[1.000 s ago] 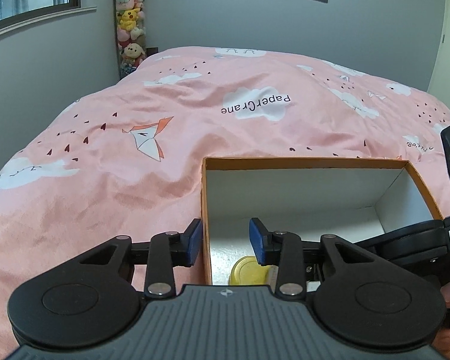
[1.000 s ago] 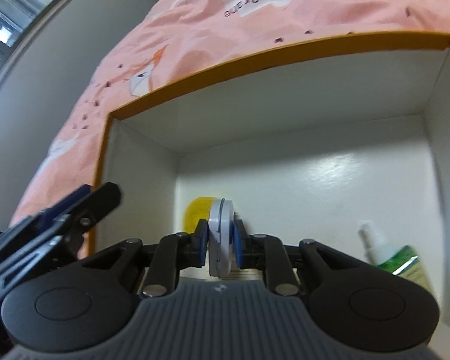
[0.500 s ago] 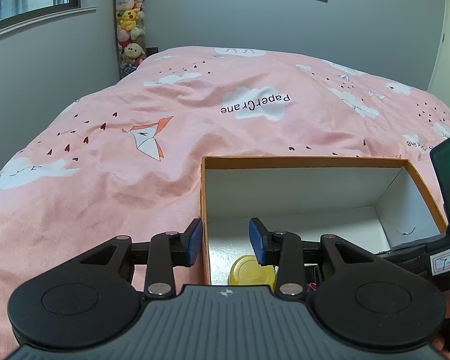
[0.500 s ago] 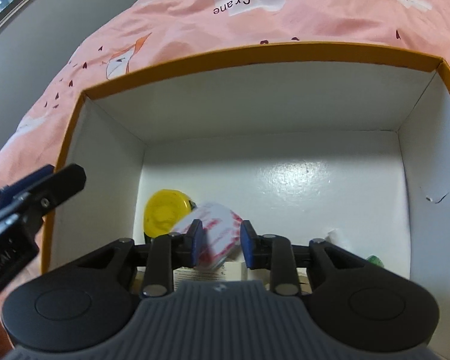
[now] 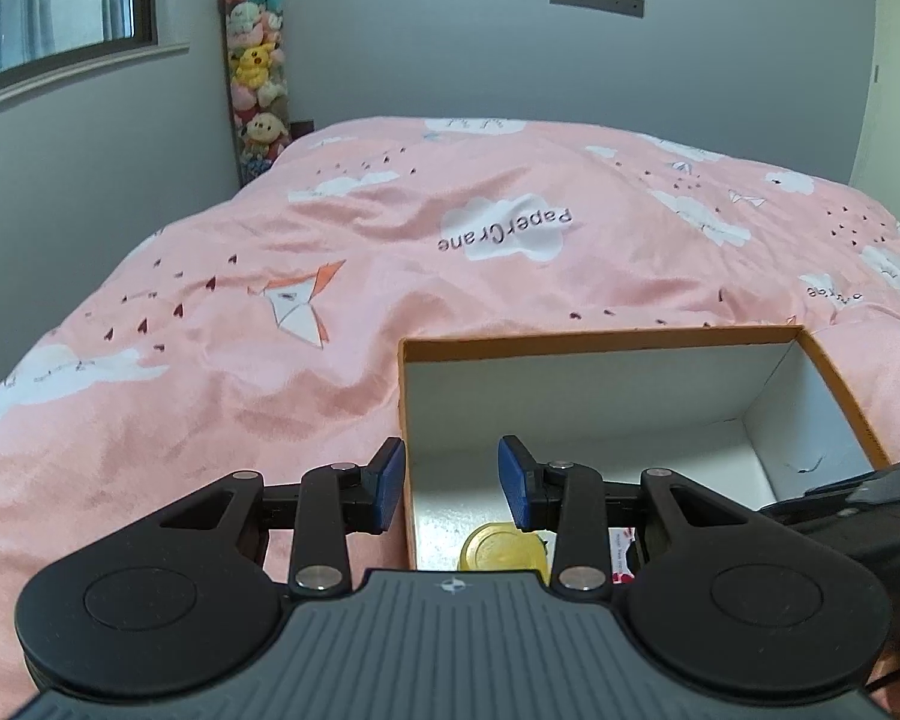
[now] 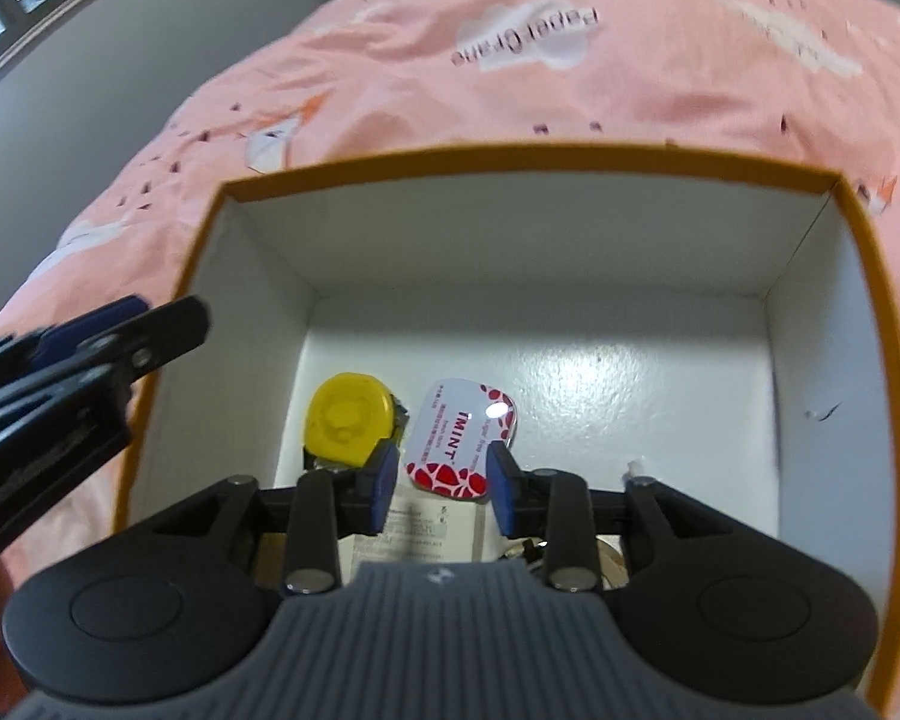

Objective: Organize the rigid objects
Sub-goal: 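Lower the MINT tin onto the box floor and open the right gripper, then grasp the clear cup holding the pink sponge with the right gripper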

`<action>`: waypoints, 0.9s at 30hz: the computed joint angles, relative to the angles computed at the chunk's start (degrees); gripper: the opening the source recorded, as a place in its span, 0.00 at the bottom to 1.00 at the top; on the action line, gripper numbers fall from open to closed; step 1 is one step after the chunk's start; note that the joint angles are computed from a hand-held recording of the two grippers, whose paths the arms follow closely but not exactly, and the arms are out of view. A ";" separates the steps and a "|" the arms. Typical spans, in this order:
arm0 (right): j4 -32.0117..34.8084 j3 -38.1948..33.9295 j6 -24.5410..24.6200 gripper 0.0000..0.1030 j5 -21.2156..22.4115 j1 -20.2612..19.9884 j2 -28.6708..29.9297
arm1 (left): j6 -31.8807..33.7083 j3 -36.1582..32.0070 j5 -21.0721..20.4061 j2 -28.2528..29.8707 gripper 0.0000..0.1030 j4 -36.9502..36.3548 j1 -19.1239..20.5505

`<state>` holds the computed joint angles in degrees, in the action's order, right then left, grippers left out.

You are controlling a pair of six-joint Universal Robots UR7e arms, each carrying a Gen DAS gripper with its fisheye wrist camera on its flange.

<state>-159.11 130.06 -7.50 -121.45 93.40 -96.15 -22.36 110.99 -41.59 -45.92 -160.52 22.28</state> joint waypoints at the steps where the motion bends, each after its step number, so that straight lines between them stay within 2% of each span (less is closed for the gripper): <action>1: -0.95 0.47 -0.94 0.34 -0.27 0.53 -0.46 | 0.50 0.03 0.15 -0.04 0.41 -0.23 -0.28; 5: -4.32 2.98 -4.29 0.36 0.58 2.21 -4.21 | 2.14 0.86 -0.27 -0.79 0.41 -2.04 -1.48; 7: -5.45 4.48 -5.15 0.41 3.11 2.06 -7.13 | 3.73 1.91 -2.40 -1.65 0.41 -4.53 -1.94; 9: -6.86 5.98 -5.99 0.47 3.74 2.45 -9.42 | 5.15 3.14 -5.28 -2.68 0.41 -6.81 -2.32; 11: -9.44 7.63 -8.79 0.49 1.97 3.94 -10.48 | 6.24 4.39 -7.29 -3.56 0.41 -8.15 -2.97; 15: -14.86 10.78 -14.18 0.59 -3.57 7.72 -11.13 | 7.37 6.50 -10.08 -4.85 0.41 -10.36 -4.39; 18: -19.14 13.30 -16.28 0.60 -6.44 9.93 -12.33 | 7.76 8.39 -9.69 -5.10 0.41 -14.36 -5.69; 20: -24.03 14.87 -19.11 0.63 -9.99 12.12 -11.46 | 8.28 9.16 -9.81 -5.32 0.41 -15.27 -6.40; 21: -27.91 15.87 -20.55 0.71 -12.02 13.35 -10.63 | 8.51 9.46 -9.95 -5.38 0.41 -15.80 -6.64; 22: -33.54 17.07 -22.07 0.75 -13.90 14.54 -9.32 | 8.93 10.01 -10.05 -5.44 0.41 -16.93 -6.93; 24: -39.04 18.75 -22.96 0.77 -15.35 15.97 -9.18 | 10.08 10.96 -10.49 -5.70 0.42 -18.36 -7.46; 26: -34.94 19.06 -20.47 0.77 -15.94 16.42 -11.77 | 10.20 11.67 -10.95 -6.06 0.45 -18.84 -7.72; 27: -31.93 19.16 -18.43 0.77 -16.51 16.74 -13.38 | 10.60 12.36 -11.55 -6.18 0.52 -20.13 -7.82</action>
<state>-191.04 149.22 -25.93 -137.97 110.14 -109.53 -11.76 123.36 -53.14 -52.10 -180.65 14.45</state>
